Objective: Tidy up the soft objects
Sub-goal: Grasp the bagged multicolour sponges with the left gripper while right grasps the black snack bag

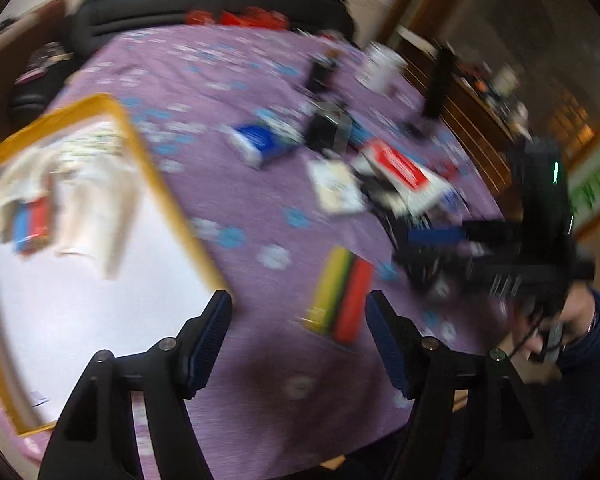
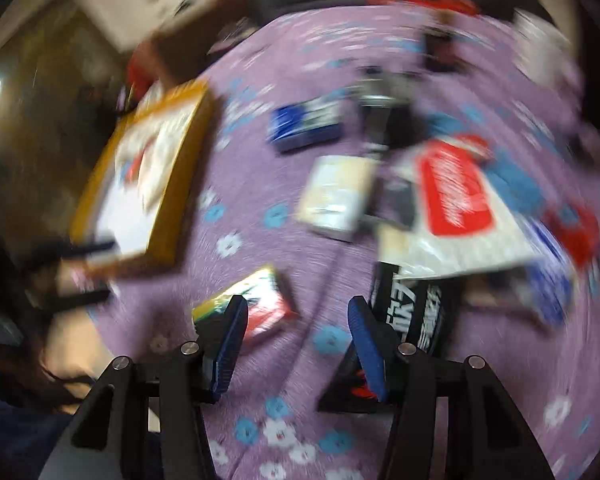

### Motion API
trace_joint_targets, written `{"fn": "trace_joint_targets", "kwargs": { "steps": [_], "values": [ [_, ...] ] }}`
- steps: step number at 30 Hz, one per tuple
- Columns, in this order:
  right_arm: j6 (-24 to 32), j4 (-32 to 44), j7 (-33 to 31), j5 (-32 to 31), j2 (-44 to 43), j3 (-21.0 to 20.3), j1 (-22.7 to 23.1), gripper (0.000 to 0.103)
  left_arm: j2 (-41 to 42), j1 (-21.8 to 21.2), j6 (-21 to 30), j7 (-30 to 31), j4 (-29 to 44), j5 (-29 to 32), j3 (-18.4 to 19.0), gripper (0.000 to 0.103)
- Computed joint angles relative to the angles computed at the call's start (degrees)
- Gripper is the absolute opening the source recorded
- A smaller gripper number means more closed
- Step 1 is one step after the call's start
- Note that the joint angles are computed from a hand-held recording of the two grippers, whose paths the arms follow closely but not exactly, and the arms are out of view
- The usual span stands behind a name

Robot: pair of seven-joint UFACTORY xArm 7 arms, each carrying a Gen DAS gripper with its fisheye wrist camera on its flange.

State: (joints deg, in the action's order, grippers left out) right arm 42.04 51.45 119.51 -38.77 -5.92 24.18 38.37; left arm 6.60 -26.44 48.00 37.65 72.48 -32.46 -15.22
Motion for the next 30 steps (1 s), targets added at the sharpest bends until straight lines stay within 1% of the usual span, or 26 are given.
{"fn": "trace_joint_targets", "kwargs": {
  "steps": [1, 3, 5, 6, 8, 10, 11, 12, 13, 14, 15, 16, 18, 19, 21, 22, 24, 25, 27, 28, 29, 30],
  "values": [
    [0.1, -2.5, 3.7, -0.2, -2.6, 0.5, 0.3, 0.057, 0.3, -0.7, 0.3, 0.3, 0.0, 1.0, -0.5, 0.074],
    [1.5, -4.4, 5.8, 1.0, -5.0, 1.7, 0.3, 0.056, 1.1, -2.3, 0.0, 0.3, -0.3, 3.9, -1.4, 0.077],
    [2.6, -5.5, 8.4, 1.7, -6.4, 3.4, 0.3, 0.056, 3.0, -4.6, -0.6, -2.8, 0.4, 9.9, -1.9, 0.077],
    [2.3, -6.1, 9.7, 1.4, -7.1, 4.0, 0.1, 0.056, 3.5, -5.2, -0.7, -3.3, 0.5, 11.5, -2.0, 0.077],
    [2.7, -6.8, 10.7, 2.0, -8.2, 5.2, 0.1, 0.056, 4.8, -6.9, -3.1, -4.7, 0.3, 15.7, -2.3, 0.077],
    [3.1, -7.1, 10.8, 2.4, -8.6, 5.9, -0.1, 0.056, 6.8, -8.6, -4.0, -9.1, 1.4, 21.4, -1.7, 0.077],
    [3.1, -7.3, 10.8, 2.6, -8.9, 6.1, -0.1, 0.056, 7.8, -9.2, -4.5, -10.7, 1.8, 23.3, -1.5, 0.077],
    [3.2, -7.7, 10.8, 2.7, -9.8, 6.4, 0.0, 0.057, 8.2, -9.2, -5.6, -11.1, 1.7, 23.5, -1.8, 0.077],
    [3.2, -8.2, 10.6, 2.5, -10.8, 6.8, 0.0, 0.057, 8.7, -8.9, -7.0, -11.3, 1.5, 22.9, -2.0, 0.072],
    [3.1, -8.6, 10.2, 2.7, -11.7, 7.1, -0.1, 0.057, 9.3, -9.1, -7.2, -12.9, 1.9, 23.5, -1.8, 0.067],
    [3.0, -8.7, 9.6, 2.8, -12.6, 7.5, -0.1, 0.057, 8.9, -9.1, -9.0, -13.3, 1.1, 23.9, -1.9, 0.057],
    [3.2, -8.7, 8.9, 2.9, -13.2, 8.0, -0.2, 0.059, 8.8, -8.9, -9.4, -13.5, 0.9, 24.1, -2.0, 0.047],
    [7.3, -7.5, 5.9, 4.5, -13.4, 9.0, -0.1, 0.080, 8.6, -8.1, -10.0, -13.4, 0.5, 23.1, -2.3, 0.043],
    [10.3, -6.7, 4.0, 6.1, -12.8, 9.1, 0.0, 0.082, 8.5, -7.6, -9.9, -13.2, 0.4, 22.2, -2.5, 0.043],
    [12.5, -6.2, 0.7, 7.9, -11.8, 8.4, 0.1, 0.082, 8.1, -7.0, -9.7, -13.2, 0.0, 21.1, -2.6, 0.043],
    [12.2, -6.5, -0.8, 8.1, -11.6, 7.8, 0.2, 0.082, 7.7, -6.8, -9.7, -13.2, -0.4, 20.8, -2.6, 0.043],
    [8.8, -7.6, -5.1, 9.3, -10.3, 5.8, 0.1, 0.082, 6.9, -6.5, -9.9, -12.9, -1.4, 20.3, -2.7, 0.043],
    [8.7, -7.2, -6.8, 9.9, -9.2, 5.4, 0.0, 0.082, 6.4, -6.3, -9.8, -12.8, -1.8, 20.0, -2.7, 0.043],
    [10.1, -5.5, -10.2, 10.2, -5.9, 4.8, 0.0, 0.082, 6.9, -6.6, -10.1, -13.5, -1.6, 19.9, -2.7, 0.043],
    [11.3, -4.6, -11.5, 11.0, -4.3, 4.3, 0.1, 0.080, 7.0, -6.7, -10.0, -14.0, -1.5, 19.9, -2.7, 0.043],
    [12.4, -3.9, -12.3, 11.6, -3.0, 3.9, 0.5, 0.067, 6.9, -6.6, -9.8, -14.2, -1.5, 19.7, -2.7, 0.042],
    [12.4, -3.5, -12.5, 11.7, -2.1, 3.5, 0.9, 0.063, 6.5, -6.4, -9.7, -14.2, -1.8, 19.3, -2.7, 0.042]
  ]
}}
